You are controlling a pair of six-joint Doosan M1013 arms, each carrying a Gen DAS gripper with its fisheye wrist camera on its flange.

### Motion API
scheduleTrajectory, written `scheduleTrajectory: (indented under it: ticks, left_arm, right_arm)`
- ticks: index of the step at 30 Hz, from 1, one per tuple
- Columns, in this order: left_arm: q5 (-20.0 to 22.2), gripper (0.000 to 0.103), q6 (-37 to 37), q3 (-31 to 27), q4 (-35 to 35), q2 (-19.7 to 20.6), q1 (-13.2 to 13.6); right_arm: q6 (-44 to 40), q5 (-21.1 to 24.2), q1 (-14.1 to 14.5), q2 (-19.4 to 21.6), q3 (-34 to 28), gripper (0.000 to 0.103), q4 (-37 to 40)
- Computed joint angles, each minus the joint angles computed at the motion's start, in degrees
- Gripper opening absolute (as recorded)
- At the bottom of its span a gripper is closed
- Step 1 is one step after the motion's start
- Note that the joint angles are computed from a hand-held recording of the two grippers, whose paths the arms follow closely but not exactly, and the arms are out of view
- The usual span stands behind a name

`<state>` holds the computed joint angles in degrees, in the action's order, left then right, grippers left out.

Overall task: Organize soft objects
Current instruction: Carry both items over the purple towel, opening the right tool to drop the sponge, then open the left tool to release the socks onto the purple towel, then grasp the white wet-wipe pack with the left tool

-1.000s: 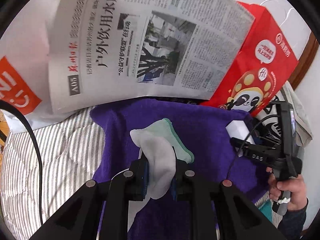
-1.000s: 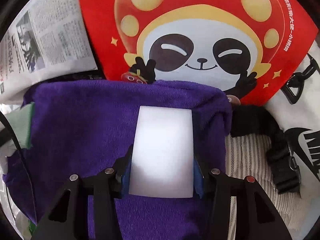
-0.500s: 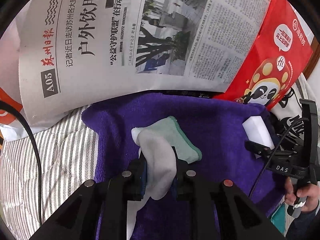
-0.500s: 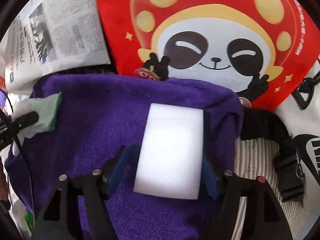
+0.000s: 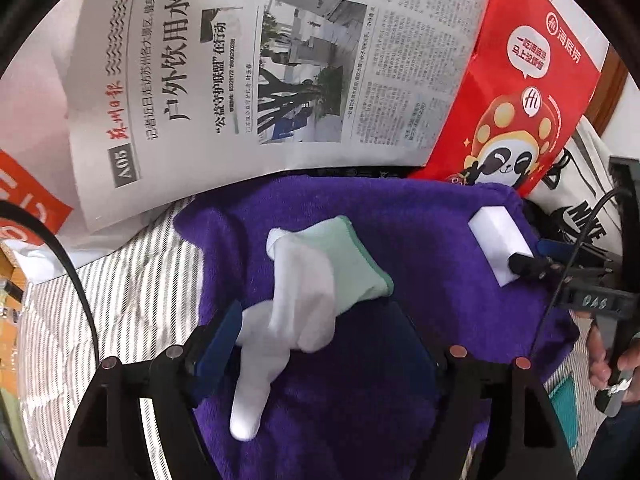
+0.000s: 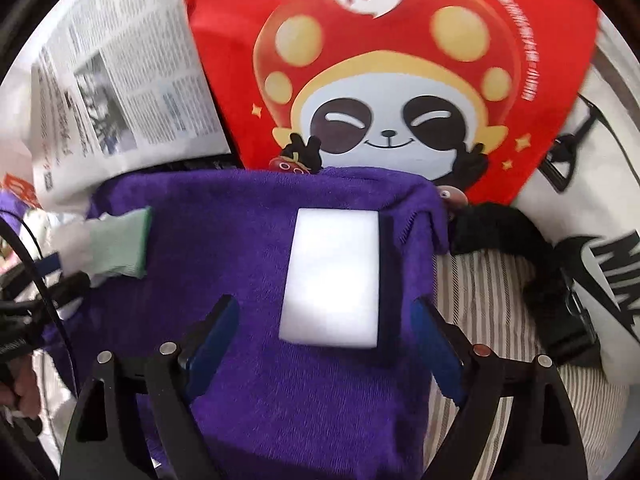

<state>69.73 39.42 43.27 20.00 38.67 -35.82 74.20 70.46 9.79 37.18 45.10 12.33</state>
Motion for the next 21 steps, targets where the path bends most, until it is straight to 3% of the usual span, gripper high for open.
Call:
scheduleTrajectory:
  ticks: [16,21]
  left_arm:
    - [1.7,0.075,-3.4,7.6,5.7,-7.3,-4.2]
    - [-2.2,0.075,-4.0,13.7,3.5,-11.3,-6.2]
  right_arm:
    - [3.2,-7.0,-2.1,-11.8,13.9,0.087,2.0]
    - [3.8,-10.3,-2.5,-16.7,20.2,0.087,1.8]
